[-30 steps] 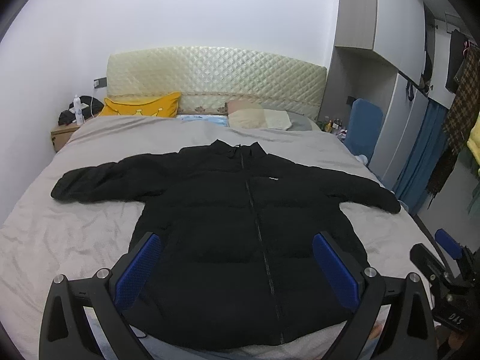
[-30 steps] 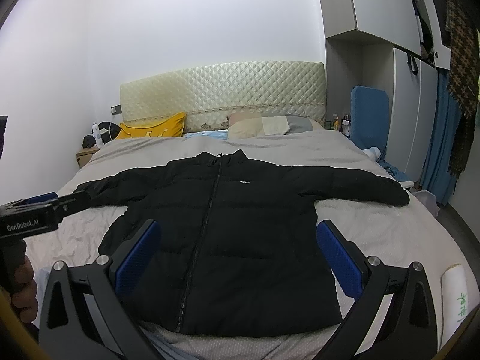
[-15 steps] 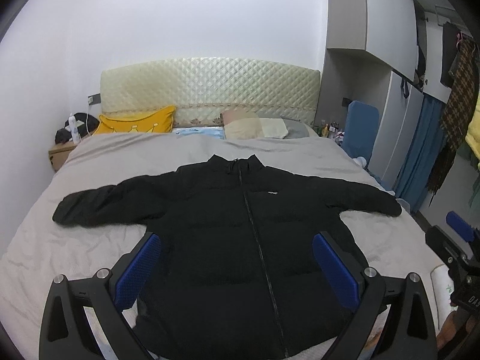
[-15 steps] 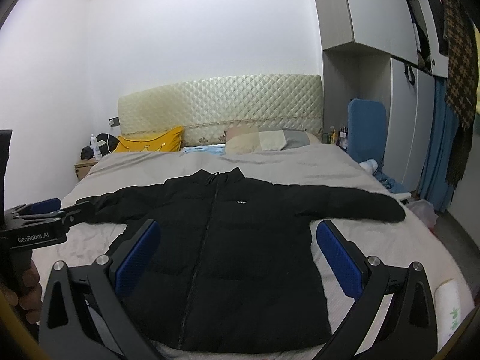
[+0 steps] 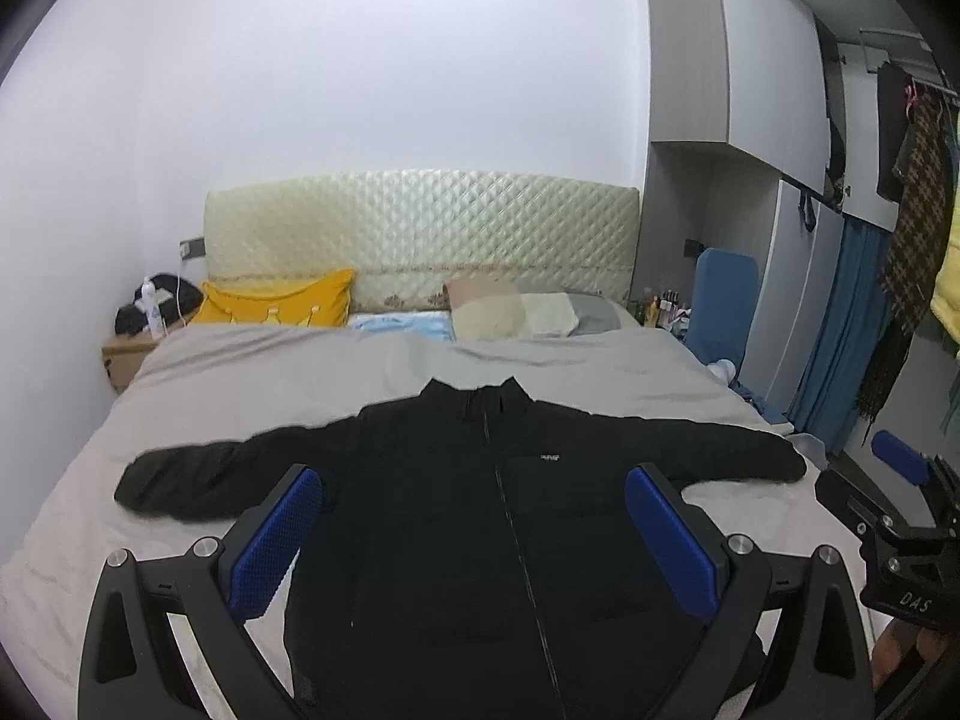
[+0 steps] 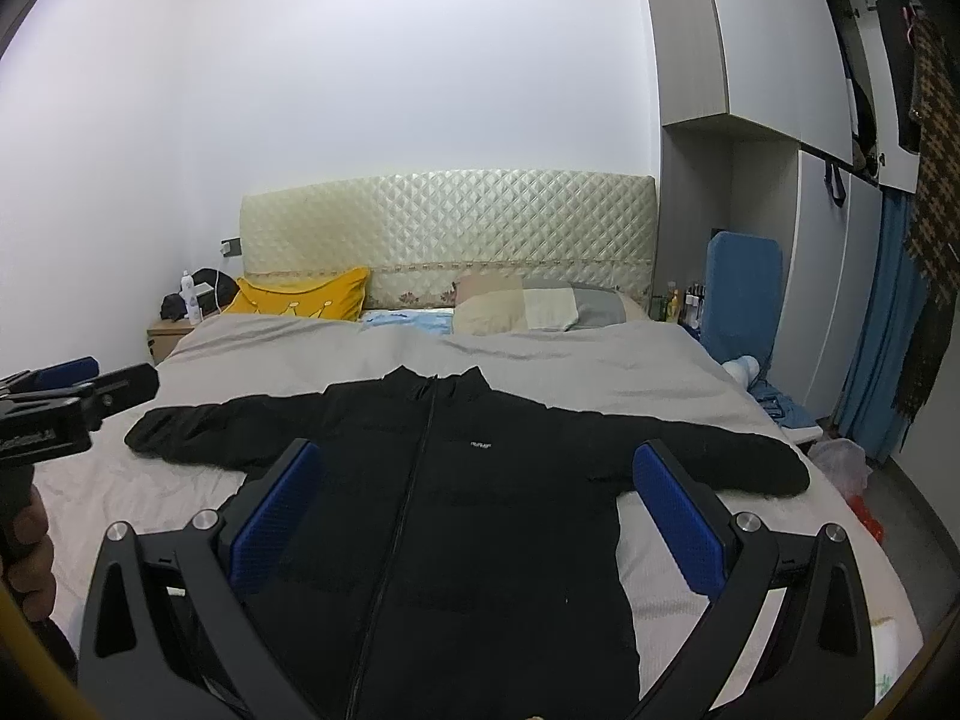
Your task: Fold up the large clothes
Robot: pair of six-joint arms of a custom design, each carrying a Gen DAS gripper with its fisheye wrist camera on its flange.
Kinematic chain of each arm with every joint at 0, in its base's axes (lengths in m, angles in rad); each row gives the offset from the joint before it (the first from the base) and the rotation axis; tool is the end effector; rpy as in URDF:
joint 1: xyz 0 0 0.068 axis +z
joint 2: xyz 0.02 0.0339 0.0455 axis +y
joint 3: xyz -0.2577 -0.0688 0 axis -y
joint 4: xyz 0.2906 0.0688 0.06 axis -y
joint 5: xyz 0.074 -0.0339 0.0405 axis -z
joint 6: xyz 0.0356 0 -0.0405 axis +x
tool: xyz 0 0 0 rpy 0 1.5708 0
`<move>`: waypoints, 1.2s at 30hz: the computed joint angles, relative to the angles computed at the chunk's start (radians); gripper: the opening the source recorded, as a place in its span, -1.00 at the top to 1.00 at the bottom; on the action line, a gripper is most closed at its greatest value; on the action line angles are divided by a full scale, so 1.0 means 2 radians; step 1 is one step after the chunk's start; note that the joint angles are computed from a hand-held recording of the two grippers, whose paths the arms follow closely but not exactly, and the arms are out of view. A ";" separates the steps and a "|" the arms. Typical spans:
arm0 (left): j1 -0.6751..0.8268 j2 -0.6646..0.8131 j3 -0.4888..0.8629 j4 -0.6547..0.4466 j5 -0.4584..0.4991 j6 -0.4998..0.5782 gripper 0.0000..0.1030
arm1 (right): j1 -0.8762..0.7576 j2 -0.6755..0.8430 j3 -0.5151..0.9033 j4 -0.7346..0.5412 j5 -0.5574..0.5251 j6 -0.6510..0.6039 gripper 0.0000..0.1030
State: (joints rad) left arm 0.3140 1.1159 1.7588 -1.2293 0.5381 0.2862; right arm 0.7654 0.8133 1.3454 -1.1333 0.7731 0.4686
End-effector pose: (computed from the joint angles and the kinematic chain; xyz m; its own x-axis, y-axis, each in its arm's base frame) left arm 0.1868 0.0415 0.5094 -0.4652 0.1038 -0.8791 0.2837 0.9582 -0.0369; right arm 0.1218 0.0825 0.4436 -0.4003 0.0637 -0.9142 0.1123 0.9935 0.0200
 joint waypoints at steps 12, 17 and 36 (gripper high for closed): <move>-0.083 0.016 -0.110 0.104 -0.086 -0.013 -0.99 | -0.249 0.002 -0.059 0.133 -0.204 -0.118 -1.00; -0.084 0.028 -0.165 0.146 -0.073 -0.003 -0.99 | -0.355 0.006 -0.106 0.219 -0.231 -0.168 -1.00; -0.077 0.091 -0.253 0.286 -0.066 -0.061 -0.99 | -0.710 0.312 -0.136 0.488 -0.484 -0.133 -0.86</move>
